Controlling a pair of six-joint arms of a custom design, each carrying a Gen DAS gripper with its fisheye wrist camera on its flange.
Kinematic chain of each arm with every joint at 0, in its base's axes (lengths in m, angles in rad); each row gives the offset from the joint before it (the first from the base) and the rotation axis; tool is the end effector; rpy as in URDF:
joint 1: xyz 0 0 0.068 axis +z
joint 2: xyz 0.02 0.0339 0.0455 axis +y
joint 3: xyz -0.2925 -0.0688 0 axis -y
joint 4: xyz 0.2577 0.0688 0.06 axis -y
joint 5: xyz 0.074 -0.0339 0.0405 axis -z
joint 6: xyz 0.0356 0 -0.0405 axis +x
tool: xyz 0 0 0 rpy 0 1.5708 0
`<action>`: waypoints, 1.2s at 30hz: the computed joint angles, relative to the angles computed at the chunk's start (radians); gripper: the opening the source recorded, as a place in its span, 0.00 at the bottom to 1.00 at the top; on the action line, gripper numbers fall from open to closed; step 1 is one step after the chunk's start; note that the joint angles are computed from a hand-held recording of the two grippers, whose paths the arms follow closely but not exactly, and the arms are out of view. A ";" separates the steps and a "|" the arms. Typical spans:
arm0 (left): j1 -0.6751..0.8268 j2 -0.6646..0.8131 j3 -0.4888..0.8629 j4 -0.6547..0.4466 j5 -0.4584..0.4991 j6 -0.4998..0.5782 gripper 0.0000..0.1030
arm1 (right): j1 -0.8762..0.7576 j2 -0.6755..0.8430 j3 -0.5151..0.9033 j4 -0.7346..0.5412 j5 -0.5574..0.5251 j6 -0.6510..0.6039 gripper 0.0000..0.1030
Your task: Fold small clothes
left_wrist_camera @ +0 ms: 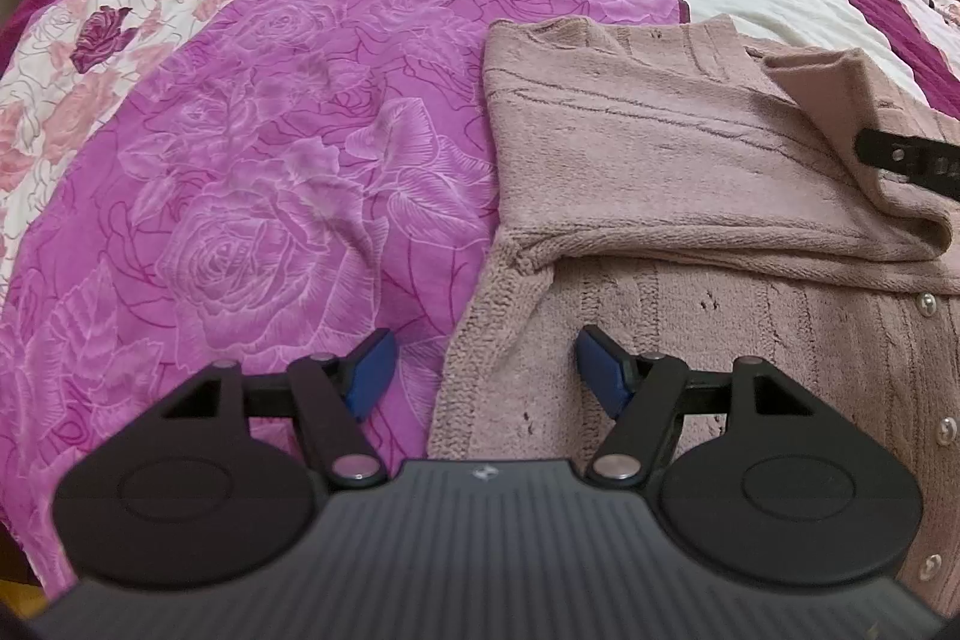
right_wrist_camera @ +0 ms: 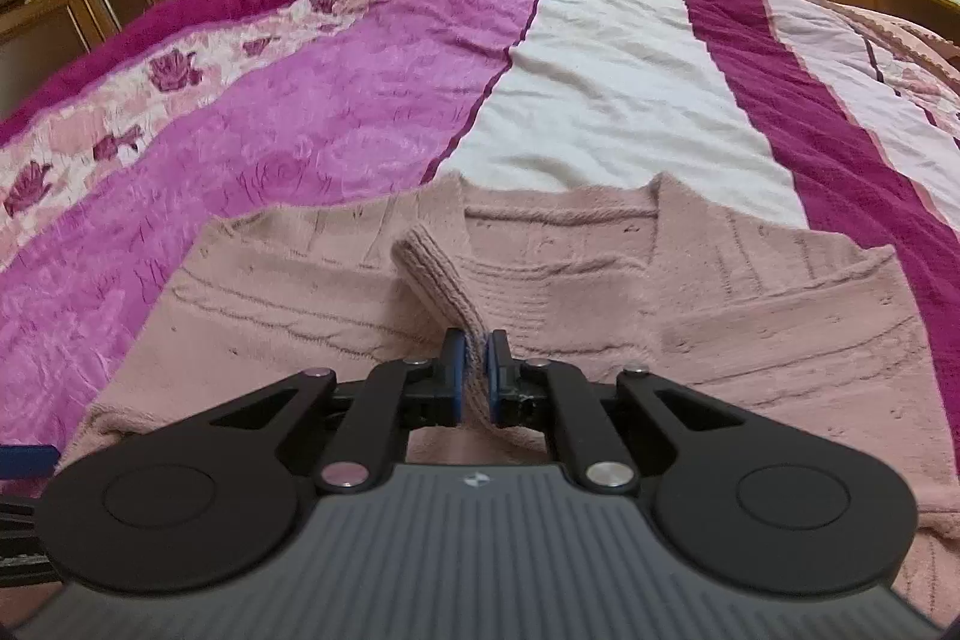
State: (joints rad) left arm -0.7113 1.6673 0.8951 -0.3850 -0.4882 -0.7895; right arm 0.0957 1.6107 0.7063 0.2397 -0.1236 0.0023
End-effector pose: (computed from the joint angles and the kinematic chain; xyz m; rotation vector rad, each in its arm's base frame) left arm 0.2511 -0.1943 0.1713 -0.2294 2.5051 0.0982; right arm 0.3223 0.0353 0.1729 -0.1716 2.2298 0.1915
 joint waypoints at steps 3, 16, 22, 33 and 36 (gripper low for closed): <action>-0.001 0.000 -0.001 0.001 -0.001 0.000 0.66 | -0.024 -0.034 -0.014 -0.006 -0.017 0.007 0.07; -0.002 0.003 -0.005 0.008 -0.014 0.008 0.69 | -0.189 -0.117 -0.061 -0.011 -0.085 0.077 0.07; -0.007 0.010 -0.001 0.005 -0.025 0.008 0.70 | -0.306 -0.055 -0.042 -0.033 -0.120 0.121 0.07; -0.011 0.016 0.005 -0.004 -0.034 0.008 0.71 | -0.433 0.014 -0.074 0.034 -0.218 0.202 0.24; -0.012 0.019 0.009 -0.008 -0.036 0.007 0.71 | -0.450 0.044 -0.056 0.060 -0.225 0.215 0.43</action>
State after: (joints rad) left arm -0.7233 1.6858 0.9046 -0.3933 -0.5243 -0.7828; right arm -0.3547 1.6544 0.6501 0.3000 -0.3487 0.2172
